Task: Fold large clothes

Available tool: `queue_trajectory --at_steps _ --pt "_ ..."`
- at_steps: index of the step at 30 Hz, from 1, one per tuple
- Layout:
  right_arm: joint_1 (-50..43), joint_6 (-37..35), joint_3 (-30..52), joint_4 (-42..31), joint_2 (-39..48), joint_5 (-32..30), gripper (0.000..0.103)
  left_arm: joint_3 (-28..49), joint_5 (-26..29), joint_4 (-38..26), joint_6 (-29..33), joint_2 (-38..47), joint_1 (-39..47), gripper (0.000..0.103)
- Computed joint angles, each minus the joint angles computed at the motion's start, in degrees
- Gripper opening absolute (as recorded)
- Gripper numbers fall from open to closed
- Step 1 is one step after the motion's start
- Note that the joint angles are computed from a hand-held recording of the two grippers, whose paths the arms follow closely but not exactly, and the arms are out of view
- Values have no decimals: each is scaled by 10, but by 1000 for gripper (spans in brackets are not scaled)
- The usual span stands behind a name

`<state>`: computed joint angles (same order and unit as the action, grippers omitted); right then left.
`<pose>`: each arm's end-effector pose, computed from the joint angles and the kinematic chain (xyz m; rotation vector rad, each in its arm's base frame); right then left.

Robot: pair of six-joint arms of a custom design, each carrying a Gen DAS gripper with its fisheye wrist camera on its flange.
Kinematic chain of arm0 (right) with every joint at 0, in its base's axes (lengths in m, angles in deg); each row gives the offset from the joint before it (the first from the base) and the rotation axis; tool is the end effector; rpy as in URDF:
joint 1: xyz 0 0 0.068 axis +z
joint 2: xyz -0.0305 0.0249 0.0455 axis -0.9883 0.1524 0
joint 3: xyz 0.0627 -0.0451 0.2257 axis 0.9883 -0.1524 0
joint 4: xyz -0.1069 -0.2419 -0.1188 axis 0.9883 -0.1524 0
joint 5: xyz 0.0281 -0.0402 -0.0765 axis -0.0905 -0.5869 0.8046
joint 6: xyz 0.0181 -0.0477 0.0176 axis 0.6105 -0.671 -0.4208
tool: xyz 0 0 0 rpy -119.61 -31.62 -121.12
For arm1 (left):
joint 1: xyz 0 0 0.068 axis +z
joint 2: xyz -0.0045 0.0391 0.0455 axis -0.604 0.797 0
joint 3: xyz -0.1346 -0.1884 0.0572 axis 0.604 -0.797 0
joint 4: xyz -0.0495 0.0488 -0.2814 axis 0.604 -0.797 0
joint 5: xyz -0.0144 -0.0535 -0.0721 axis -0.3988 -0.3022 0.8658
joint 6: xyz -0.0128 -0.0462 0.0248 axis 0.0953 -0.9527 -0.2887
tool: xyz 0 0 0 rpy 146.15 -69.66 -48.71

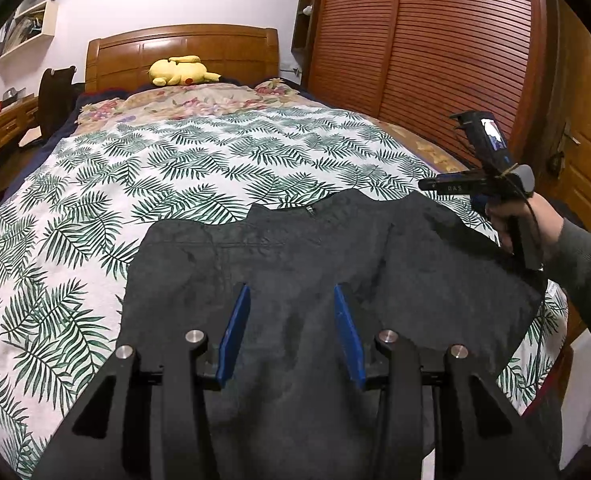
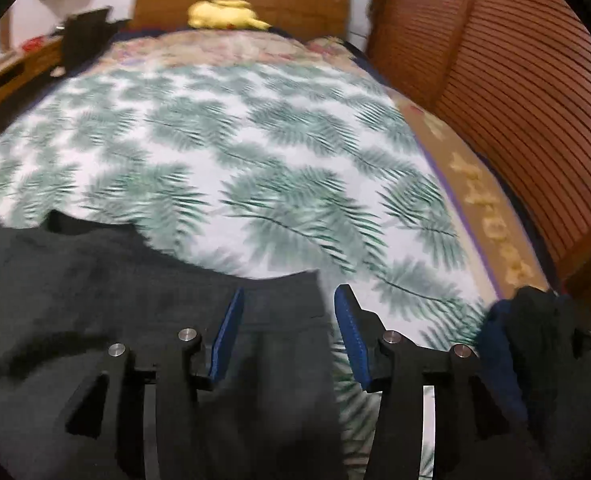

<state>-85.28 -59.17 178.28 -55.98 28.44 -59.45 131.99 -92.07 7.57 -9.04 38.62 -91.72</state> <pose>0.4468 -0.0226 0.2203 -0.6882 2.3008 0.0195 0.1518 -0.1762 0.2255 -0.1120 2.2168 -0.1576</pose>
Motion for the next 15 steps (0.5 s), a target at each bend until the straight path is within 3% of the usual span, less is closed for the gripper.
queue_trajectory --at_steps 7,13,15 --pt "65 -58 -105 -45 -89 -76 48 -24 -13 -33 -18 -52 12 42" --pt "156 -48 -133 -54 -64 -7 46 -52 -24 -74 -37 -120 23 42" --pt "172 -37 -129 -39 -43 8 40 -58 -26 -83 -41 -134 24 42"
